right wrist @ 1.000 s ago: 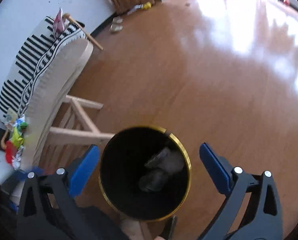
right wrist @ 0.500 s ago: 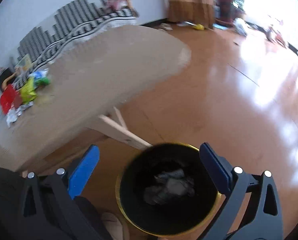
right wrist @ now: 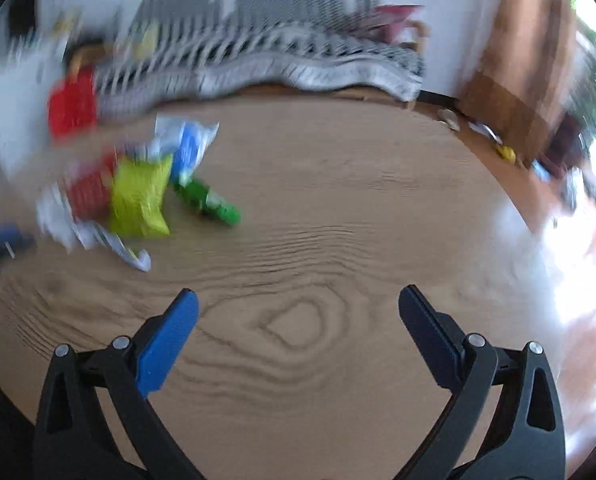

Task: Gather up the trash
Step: 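Grasp the green toy truck with the right tool while the left tool grasps the white tissue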

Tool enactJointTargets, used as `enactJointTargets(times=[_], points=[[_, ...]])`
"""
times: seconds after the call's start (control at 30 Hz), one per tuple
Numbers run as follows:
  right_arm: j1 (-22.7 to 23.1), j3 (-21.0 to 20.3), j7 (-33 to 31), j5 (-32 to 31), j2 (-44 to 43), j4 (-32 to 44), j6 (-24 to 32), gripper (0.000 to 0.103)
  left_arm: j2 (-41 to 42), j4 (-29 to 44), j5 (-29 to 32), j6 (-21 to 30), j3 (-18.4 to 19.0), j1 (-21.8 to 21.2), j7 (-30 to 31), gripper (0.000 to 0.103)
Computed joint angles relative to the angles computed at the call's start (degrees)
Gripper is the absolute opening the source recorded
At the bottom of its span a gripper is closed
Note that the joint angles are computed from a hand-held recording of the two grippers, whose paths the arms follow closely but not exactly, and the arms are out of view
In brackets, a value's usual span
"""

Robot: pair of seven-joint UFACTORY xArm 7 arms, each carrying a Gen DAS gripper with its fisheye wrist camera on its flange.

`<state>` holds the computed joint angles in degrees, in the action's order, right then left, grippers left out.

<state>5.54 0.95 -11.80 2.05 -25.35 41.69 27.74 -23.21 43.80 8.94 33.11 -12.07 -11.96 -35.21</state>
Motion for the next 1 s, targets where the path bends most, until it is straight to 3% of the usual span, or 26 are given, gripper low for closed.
enactJointTargets(times=[0.07, 0.13, 0.27, 0.4, 0.47, 0.6, 0.7, 0.8, 0.83, 0.9, 1.0], points=[[-0.09, 1.1, 0.4, -1.05, 2.21, 0.69, -0.83, 0.097, 2.25, 1.12, 0.47, -1.01, -0.08, 0.14, 0.34, 0.097], [2.6, 0.24, -1.17, 1.84, 5.76, 3.97, 0.04, 0.097, 3.89, 1.83, -0.37, -2.38, 0.73, -0.23, 1.16, 0.097], [-0.65, 5.62, 4.16, -8.28, 11.77, 8.35, -3.07, 0.097, 7.44, 4.04, -0.94, -3.28, 1.78, 0.3, 1.29, 0.097], [1.85, 4.34, 2.43, -6.35, 16.33, 11.86, -4.09, 0.097, 9.02, 4.7, -1.38, -5.28, 2.45, 0.65, 0.18, 0.097], [1.62, 5.02, 4.52, -9.62, 19.03, 14.04, -4.0, 0.097, 10.69, 5.72, -3.21, -5.94, 3.27, -0.07, 1.8, 0.097], [2.9, 4.94, 4.23, -11.79, 23.45, 17.16, -3.98, 0.097, 13.02, 7.21, 1.77, -5.13, 2.27, 0.64, 1.84, 0.097], [3.89, 4.45, -2.34, -5.92, 24.95, 16.12, -10.26, 0.096, 13.26, 6.94, 5.42, -5.59, 2.13, 1.0, 1.23, 0.097], [3.82, 4.15, -7.67, 5.35, 27.07, 19.5, -5.46, 0.096, 12.57, 5.72, 7.36, -6.4, 2.46, 1.29, 2.12, 0.097], [1.28, 6.3, -7.5, 9.08, 27.99, 20.87, -2.93, 0.098, 12.19, 5.25, 8.07, -6.46, 2.52, 1.63, 1.96, 0.097], [3.39, 3.91, -6.07, 9.36, 27.82, 20.65, -2.84, 0.098, 11.27, 4.03, 7.69, -7.42, 3.02, 1.98, 2.11, 0.097], [3.44, 4.04, -5.58, 9.03, 27.72, 20.28, -3.2, 0.098, 9.74, 1.95, 6.08, -9.58, 3.93, 2.58, 2.92, 0.097]])
